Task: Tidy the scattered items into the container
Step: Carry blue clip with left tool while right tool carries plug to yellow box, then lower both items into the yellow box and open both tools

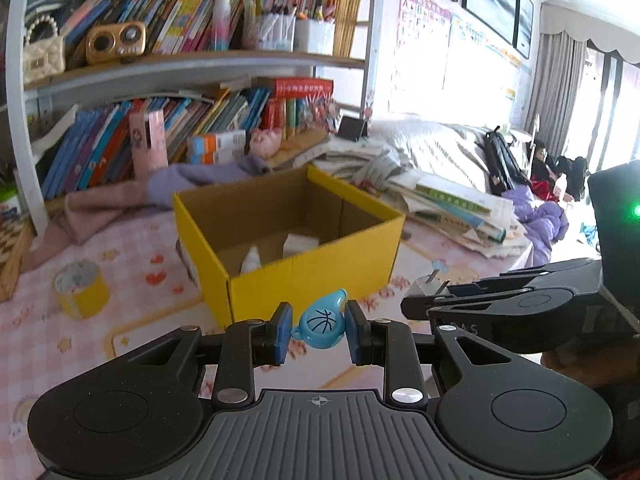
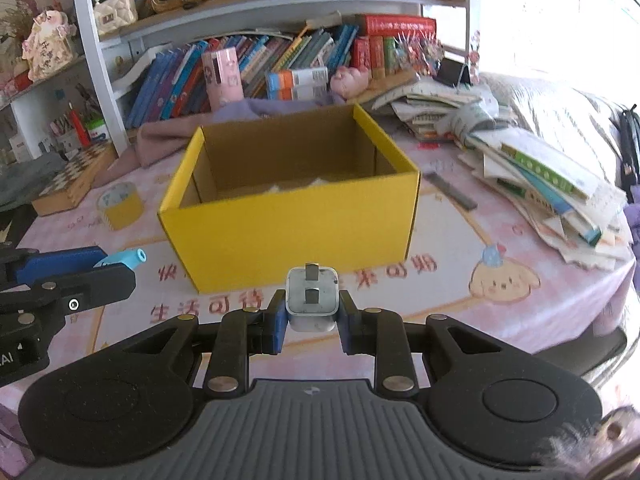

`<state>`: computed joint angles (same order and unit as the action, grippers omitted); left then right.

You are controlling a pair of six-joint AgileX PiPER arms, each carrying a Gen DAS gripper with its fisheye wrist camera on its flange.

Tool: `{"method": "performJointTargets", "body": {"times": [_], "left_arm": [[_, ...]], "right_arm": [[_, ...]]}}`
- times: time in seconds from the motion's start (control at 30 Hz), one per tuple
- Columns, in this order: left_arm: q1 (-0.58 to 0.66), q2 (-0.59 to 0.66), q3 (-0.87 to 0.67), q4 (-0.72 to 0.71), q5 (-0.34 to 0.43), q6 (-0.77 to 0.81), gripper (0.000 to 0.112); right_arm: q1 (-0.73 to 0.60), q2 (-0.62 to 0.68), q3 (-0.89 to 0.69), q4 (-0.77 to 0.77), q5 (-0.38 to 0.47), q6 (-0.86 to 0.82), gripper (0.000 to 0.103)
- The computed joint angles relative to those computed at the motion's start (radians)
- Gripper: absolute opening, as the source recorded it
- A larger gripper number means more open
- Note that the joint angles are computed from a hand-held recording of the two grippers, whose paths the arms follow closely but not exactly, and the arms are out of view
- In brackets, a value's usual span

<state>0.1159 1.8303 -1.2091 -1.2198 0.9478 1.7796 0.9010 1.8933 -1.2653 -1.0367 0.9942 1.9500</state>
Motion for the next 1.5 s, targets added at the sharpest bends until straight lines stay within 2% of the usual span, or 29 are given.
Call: {"method": "performJointTargets", "body": {"times": [0.4,0.57,0.73,0.9,1.07,1.27,1.5], "left_arm": [[-0.152,0.051,-0.123,-0.078,-0.174,-0.12,0.026],[-0.226,0.089,-0.176,-0.066,-0.288,-0.191,0.026],[-0.301,0.151,-0.253,0.012,-0.424,-0.308,0.026],[-0.354,0.187,-0.275,0.14,-0.551,-0.478,0.026],[-0.389,0.236,-0.329,0.348,-0.594,-0.712,0.026],[-0.429,0.304,-0.427,0.571,-0.587,-0.929,0.026],[-0.452,0.397,-0.562,0.805,-0.498,-1.141,0.026]], "right_arm": [[-0.197,-0.078,0.03,-0.15,-0.157,-0.164,0.024],[-0.308,-0.09,0.033,-0.209,-0.283,-0.246,0.024],[-0.433,-0.052,0.006,-0.177,-0.44,-0.375,0.024],[-0.524,0.01,-0.041,-0.078,-0.568,-0.561,0.024],[-0.583,0.078,-0.11,0.082,-0.643,-0.774,0.024],[-0.629,0.161,-0.222,0.413,-0.645,-1.168,0.024],[-0.668,0.25,-0.336,0.747,-0.581,-1.54,0.024]]}}
